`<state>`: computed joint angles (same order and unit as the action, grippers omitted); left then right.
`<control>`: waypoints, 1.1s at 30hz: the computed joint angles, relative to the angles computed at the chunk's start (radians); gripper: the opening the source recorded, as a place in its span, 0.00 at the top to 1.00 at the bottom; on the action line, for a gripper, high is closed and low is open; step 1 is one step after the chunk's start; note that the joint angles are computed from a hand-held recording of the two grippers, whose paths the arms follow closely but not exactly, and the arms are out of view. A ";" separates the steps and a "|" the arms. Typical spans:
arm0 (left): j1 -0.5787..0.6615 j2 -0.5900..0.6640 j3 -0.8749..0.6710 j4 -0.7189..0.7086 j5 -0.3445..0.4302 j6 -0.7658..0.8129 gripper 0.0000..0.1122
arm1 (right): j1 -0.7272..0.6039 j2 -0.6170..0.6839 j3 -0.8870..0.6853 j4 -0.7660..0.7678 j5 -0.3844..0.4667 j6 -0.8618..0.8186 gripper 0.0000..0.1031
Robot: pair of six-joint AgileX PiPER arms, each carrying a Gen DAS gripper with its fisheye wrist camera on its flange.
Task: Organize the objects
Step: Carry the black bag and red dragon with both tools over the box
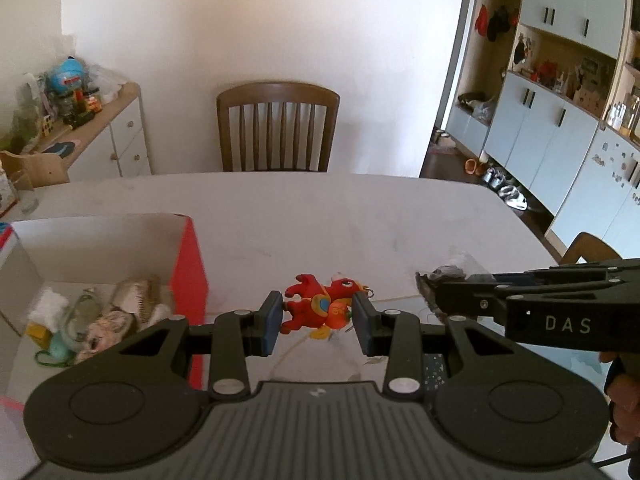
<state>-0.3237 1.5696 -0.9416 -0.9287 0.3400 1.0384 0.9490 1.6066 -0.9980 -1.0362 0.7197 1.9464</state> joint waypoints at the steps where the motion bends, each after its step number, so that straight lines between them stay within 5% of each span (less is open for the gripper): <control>1: 0.017 -0.010 -0.004 0.007 0.022 -0.003 0.67 | 0.015 0.003 -0.020 0.007 0.023 -0.006 0.70; 20: 0.436 -0.030 -0.126 -0.013 0.357 0.198 0.67 | 0.125 0.278 -0.549 0.114 0.188 -0.289 0.70; 33: 0.589 0.171 -0.351 0.073 0.393 0.208 0.67 | 0.082 0.615 -1.087 0.280 0.265 -0.600 0.70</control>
<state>0.2657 1.7403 -1.2921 -0.8554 0.7330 1.2469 1.0312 2.2215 -2.0846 -0.7561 0.9846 1.3465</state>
